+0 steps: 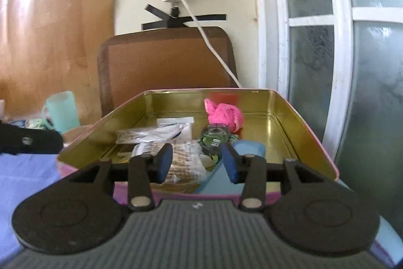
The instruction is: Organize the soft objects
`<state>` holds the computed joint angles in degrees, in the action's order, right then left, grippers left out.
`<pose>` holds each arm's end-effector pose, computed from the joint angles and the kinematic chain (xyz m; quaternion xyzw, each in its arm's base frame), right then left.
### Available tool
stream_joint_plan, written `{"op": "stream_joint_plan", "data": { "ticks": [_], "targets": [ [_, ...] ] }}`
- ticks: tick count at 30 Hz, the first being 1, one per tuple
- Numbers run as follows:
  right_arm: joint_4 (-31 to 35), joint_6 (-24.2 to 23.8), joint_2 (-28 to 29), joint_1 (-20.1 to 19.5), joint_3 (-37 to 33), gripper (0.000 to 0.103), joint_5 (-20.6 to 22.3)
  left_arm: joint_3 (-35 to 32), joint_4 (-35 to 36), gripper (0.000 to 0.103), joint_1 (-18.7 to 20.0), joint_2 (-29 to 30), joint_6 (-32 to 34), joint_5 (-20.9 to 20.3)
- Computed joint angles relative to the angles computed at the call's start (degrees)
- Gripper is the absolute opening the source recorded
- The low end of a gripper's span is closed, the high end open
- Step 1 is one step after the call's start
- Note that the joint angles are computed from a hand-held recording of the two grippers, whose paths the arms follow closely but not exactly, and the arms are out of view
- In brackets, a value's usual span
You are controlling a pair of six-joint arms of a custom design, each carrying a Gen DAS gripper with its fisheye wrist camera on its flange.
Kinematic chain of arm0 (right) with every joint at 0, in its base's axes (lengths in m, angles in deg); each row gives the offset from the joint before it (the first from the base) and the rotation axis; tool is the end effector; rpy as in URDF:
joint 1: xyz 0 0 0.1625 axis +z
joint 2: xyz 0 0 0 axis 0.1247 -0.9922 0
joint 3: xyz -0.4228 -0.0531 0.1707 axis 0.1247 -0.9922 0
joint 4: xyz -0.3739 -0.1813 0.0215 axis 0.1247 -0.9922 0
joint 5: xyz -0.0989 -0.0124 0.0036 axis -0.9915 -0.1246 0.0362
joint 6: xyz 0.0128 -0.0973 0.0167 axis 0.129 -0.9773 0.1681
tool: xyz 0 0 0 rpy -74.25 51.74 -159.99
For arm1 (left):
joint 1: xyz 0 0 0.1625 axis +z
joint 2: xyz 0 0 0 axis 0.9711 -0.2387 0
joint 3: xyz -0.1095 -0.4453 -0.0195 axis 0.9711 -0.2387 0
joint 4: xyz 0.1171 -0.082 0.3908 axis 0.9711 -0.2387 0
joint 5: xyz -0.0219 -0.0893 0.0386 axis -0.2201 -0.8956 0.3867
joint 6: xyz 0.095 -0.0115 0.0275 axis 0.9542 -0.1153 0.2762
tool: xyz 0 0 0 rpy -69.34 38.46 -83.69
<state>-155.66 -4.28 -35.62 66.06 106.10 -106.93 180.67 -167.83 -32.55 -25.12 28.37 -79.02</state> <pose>-0.0295 -0.5156 0.2806 0.0988 -0.7170 0.5860 0.3644 -0.3603 -0.5932 -0.0521 0.3145 0.8725 -0.3581 0.1079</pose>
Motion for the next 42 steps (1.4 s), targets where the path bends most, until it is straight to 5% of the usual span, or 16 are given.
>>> {"op": "stream_joint_plan", "data": {
  "ticks": [3, 7, 13, 15, 17, 22, 26, 35, 42],
  "targets": [
    [13.1, 2.1, -4.9, -0.3, 0.9, 0.027, 4.1, 4.0, -2.3, 0.084, 0.4, -2.2, -0.6, 1.4],
    [31.4, 8.6, -7.9, 1.4, -3.8, 0.022, 0.1, 8.8, -5.4, 0.084, 0.0, -4.2, 0.7, 5.8],
    [35.7, 10.5, -2.3, 4.1, -15.8, 0.027, -10.4, 11.5, -4.2, 0.086, -0.4, -6.2, -1.9, 10.8],
    [33.2, 12.2, -2.2, 4.3, -15.3, 0.029, -9.9, 11.4, -2.8, 0.086, -0.3, -6.5, -3.1, 11.3],
    [29.2, 14.2, -4.5, 3.1, -10.2, 0.029, -2.9, 11.2, -1.7, 0.086, -0.7, -6.5, -3.1, 12.5],
    [8.2, 13.3, -3.4, 2.6, 3.6, 0.041, 4.4, 10.8, 1.8, 0.087, -1.0, -6.5, -3.9, 12.3],
    [-7.5, 16.7, 2.8, 3.1, 9.2, 0.052, 0.9, 11.1, 0.7, 0.103, -2.0, -5.9, -3.0, 13.0],
    [-11.4, 24.8, 6.3, 6.5, 11.0, 0.074, -5.7, 15.7, 0.9, 0.103, -4.8, -6.2, -3.8, 18.3],
    [-15.8, 23.0, 7.9, 9.5, 11.3, 0.076, -6.7, 17.9, -4.5, 0.103, -5.0, -6.7, -3.9, 19.3]
  ]
}}
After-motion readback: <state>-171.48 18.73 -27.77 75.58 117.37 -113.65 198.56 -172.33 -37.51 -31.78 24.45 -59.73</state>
